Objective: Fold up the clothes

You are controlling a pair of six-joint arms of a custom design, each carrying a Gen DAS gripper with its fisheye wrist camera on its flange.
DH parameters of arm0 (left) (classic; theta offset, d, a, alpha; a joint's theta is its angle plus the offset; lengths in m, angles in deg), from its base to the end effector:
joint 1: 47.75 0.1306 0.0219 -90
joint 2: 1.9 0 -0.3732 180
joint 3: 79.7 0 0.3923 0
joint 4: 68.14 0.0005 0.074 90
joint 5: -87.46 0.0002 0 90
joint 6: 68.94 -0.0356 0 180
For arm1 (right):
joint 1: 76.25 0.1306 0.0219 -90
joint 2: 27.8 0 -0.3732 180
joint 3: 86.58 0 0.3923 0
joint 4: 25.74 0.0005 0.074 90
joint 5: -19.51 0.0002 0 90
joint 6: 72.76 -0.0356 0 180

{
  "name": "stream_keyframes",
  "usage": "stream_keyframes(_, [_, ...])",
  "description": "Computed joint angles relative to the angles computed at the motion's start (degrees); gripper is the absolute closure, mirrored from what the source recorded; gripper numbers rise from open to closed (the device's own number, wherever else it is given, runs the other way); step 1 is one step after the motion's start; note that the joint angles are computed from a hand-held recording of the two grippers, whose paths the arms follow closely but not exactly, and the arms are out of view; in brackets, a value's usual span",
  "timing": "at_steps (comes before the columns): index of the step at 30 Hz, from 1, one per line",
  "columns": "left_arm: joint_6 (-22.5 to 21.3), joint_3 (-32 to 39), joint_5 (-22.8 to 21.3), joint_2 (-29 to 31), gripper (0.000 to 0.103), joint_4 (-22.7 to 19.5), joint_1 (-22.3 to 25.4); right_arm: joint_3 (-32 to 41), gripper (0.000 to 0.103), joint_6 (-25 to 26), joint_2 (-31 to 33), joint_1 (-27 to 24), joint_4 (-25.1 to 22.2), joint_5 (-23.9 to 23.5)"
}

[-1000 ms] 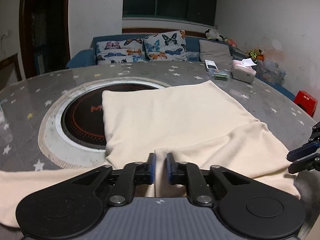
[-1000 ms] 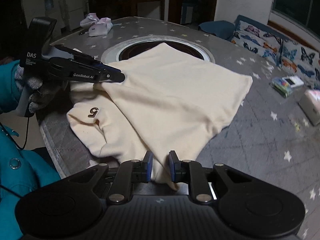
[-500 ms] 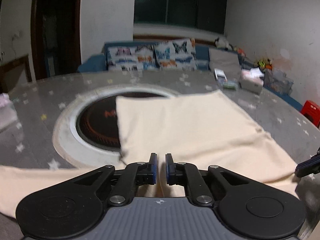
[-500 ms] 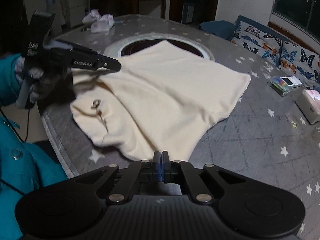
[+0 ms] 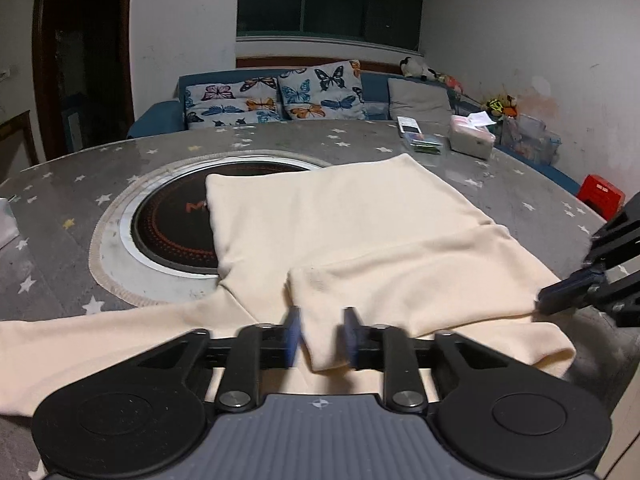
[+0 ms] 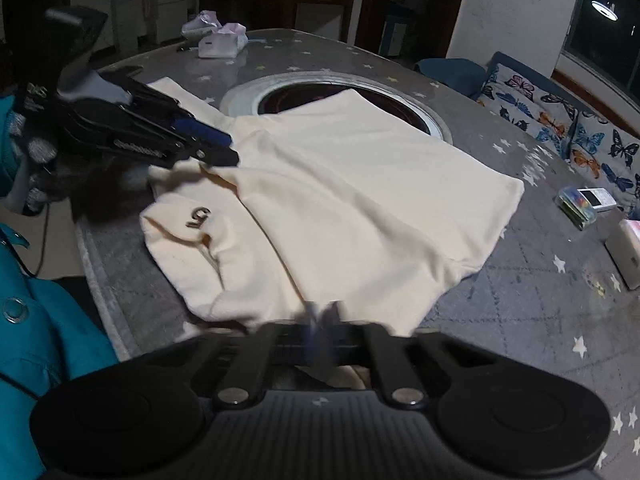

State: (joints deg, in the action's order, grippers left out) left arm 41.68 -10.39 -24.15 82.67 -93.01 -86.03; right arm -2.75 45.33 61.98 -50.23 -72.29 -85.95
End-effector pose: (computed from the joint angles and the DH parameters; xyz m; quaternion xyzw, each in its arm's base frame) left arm 0.3586 -0.2669 0.3297 0.0586 0.8923 -0.0556 0.4442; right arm 0.4242 0.2171 0.3771 -0.4653 0.8160 0.1216 0.3208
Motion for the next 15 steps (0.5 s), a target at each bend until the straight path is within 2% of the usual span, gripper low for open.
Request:
stream_keyframes(2, [0.11,-0.23,-0.23,-0.45,0.095,0.03,0.22,0.20,0.103,0.03,-0.86,-0.50,-0.42,-1.13])
stream_keyframes(6, [0.20,-0.73,-0.63,-1.39,0.095,0.18,0.55,0.39,0.103,0.83,-1.23,-1.08,-2.36,-2.17])
stream_keyframes(9, [-1.26,-1.30,-0.09,-2.20,0.093,1.38,-0.17,-0.52,0.096,0.76,-1.31,-0.62,-1.21,-1.38])
stream_keyframes(12, [-4.34,-1.99,1.63,-3.11,0.086,3.02,-1.19,-0.90,0.091,1.16,-1.03,-0.21,-0.02,-0.15])
stream_keyframes(14, [-5.71,-2.15,2.55,-3.10,0.073,3.37,-1.63,-1.09,0.091,1.59,-0.76,-0.03,0.70,0.75])
stream_keyframes(15, [-6.18,-2.14,2.63,-2.91,0.072,3.41,-1.80,-1.20,0.091,1.89,-0.68,0.07,1.05,1.33])
